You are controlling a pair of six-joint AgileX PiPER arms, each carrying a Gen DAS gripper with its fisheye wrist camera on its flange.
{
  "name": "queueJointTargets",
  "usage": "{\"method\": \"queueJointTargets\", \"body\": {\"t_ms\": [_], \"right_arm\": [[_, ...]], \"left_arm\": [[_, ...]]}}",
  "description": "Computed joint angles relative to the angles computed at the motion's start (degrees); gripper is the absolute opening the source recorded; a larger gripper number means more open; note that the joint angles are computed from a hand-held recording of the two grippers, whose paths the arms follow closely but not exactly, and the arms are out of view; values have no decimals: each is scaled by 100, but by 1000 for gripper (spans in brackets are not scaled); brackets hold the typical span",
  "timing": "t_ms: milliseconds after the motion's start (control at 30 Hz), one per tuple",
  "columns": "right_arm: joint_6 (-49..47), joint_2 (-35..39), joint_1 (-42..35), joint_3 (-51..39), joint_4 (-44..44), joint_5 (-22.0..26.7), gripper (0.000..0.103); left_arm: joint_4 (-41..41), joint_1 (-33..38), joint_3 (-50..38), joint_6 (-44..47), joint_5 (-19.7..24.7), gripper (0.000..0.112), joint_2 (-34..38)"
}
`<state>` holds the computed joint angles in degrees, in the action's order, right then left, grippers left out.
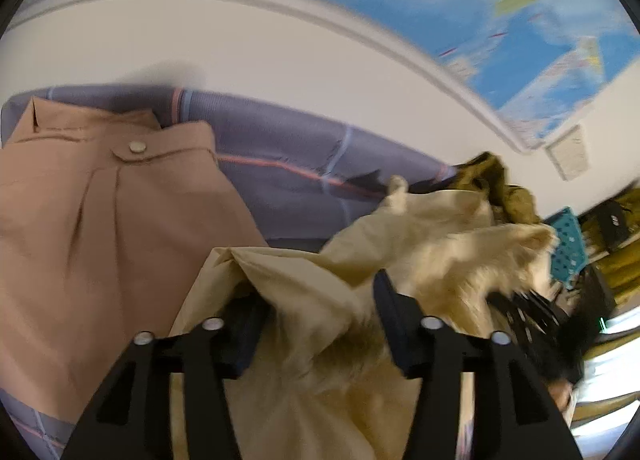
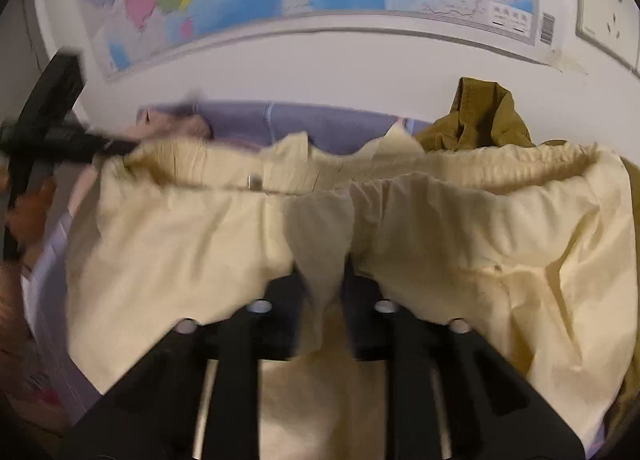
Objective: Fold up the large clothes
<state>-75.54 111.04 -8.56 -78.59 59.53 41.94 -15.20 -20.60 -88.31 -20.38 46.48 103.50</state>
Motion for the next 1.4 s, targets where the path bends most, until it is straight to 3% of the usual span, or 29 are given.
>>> {"method": "queueJointTargets", "body": {"t_ms": [67, 167, 233, 333, 400, 467, 533, 567, 633, 733, 833, 900, 967, 1000, 1067, 1133, 1167, 1200, 1233, 1400], "right_arm": [[-18, -4, -200, -169, 306, 169, 9], [-119, -94, -407, -330, 833, 279, 8], [199, 113, -333, -654, 615, 274, 8], [1104, 687, 76, -1264, -308, -25, 10], [1411, 981, 252, -1507, -608, -228, 16], [1493, 1023, 268, -1574, -679, -175, 22], [1081, 846, 33, -1377, -226, 164, 41], [582, 678, -166, -1110, 183, 331, 47], [-563, 72, -664, -219, 1028, 516, 68], [-1916, -539, -1754, 864, 1804, 1136, 82], [-2703, -704, -2544, 1579, 2066, 1026, 85], [-2661, -378, -3014, 1680, 1874, 1102, 85], [-2500, -28, -3251, 1634, 1663, 1240, 78], [-2654, 95, -3353, 1735, 1713, 1202, 68], [-2961, 251, -3466, 1926, 1825, 1233, 62], [-3101, 362, -3630, 1974, 1869, 1548, 36], [-3235, 359, -3665, 2037, 1968, 1562, 31], [-3253, 361, -3697, 2027, 1965, 1616, 18], [-3178, 360, -3700, 1979, 1900, 1705, 12], [-2936, 93, -4027, 1613, 2012, 1996, 9]], "left_arm": [[53, -95, 410, 224, -383, 71, -519], [420, -320, 977, 256, -926, 76, -1261], [811, -551, 1194, 191, -1137, 80, -1472], [1212, -908, 1368, 44, -1305, 80, -1278], [1044, -1016, 1329, 216, -1194, 80, -925], [1597, -1318, 1132, -213, -965, 80, -477], [2514, -1588, 886, -961, -724, 78, -117], [2629, -1589, 846, -1087, -719, 76, -40], [2611, -1530, 787, -1162, -777, 76, 16], [2745, -1483, 774, -1331, -827, 76, 24], [2942, -1477, 682, -1629, -771, 76, 126], [3151, -1554, 807, -1848, -874, 76, 44], [3315, -1620, 1143, -2071, -1100, 76, -199], [3465, -1678, 1394, -2250, -1299, 76, -386], [3987, -1793, 2169, -2803, -1585, 80, -1067], [4866, -2002, 2796, -3825, -1676, 84, -1615], [5183, -2095, 3016, -4208, -1599, 86, -1816], [5513, -2208, 3252, -4642, -1333, 87, -2035], [5618, -2260, 3380, -4846, -1173, 87, -2136], [5321, -1975, 4001, -5000, -1012, 85, -2529]]}}
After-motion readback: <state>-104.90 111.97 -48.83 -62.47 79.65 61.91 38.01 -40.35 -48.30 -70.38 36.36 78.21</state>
